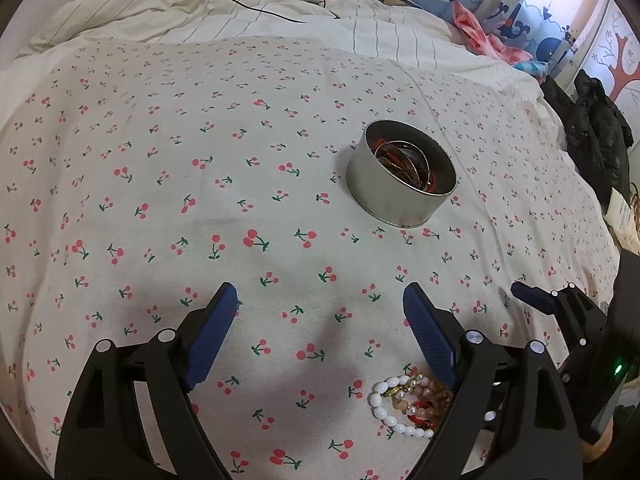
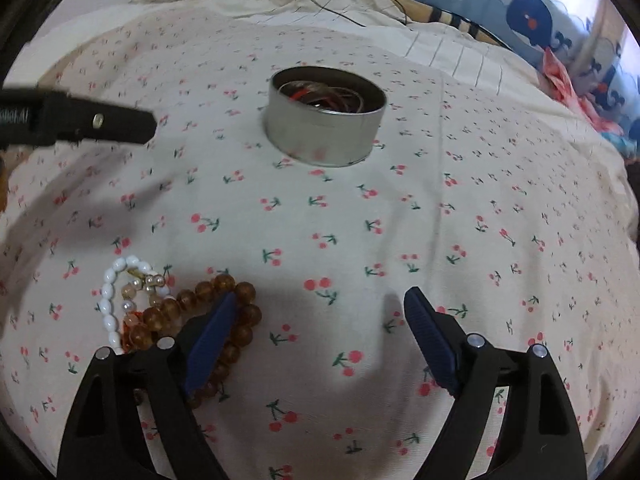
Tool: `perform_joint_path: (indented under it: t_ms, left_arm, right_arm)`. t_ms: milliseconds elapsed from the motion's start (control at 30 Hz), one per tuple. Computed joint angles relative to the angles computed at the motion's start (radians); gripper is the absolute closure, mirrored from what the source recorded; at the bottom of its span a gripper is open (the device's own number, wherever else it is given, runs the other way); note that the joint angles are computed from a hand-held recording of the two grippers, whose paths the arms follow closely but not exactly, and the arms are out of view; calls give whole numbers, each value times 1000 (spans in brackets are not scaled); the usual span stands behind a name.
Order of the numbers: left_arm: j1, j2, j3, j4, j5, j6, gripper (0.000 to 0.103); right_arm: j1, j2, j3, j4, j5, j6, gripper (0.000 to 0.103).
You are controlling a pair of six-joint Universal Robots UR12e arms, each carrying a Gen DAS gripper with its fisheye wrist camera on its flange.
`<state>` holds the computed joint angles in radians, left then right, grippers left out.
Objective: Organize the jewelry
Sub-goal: 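Move both grippers back to the remaining bead bracelets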
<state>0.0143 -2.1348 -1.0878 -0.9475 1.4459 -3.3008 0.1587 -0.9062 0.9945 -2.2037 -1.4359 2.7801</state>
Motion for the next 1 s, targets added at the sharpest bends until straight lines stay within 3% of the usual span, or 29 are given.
perform_joint_path:
  t_ms: [200,300,400,567,633,733,800,900,1000]
  left_arm:
    - [-3,-4,9,-16,18,10,21]
    - [-4,-4,11,-18,23,14,21]
    - [-5,-5,12,-21,23,21,20]
    - [-3,-7,14,-40,-43,57,20]
    - [-8,-9,14,-44,-92,110,20]
    - [-31,-14,18,-43,-90,203,20]
    - [-50,-18,17,-37,-79,259,26]
    - [-69,-25,24,-59,-76,311,51]
    - [-86,-32,28,-76,-25,343,66]
  right_arm:
    - [-8,7,-17,-8,-45,39,21]
    - [-35,8,-35,42,70,96,21]
    - [-44,15,-59,98,110,81,21]
    - [-33,19,-74,146,54,-5,21]
    - [-21,14,-58,112,-28,-36,21]
    - [-33,8,-52,85,-26,1,21]
    - [-43,6,-51,66,-13,45,20]
    - [-61,3,-52,43,18,115,18]
    - [-71,-2,-48,24,52,152,18]
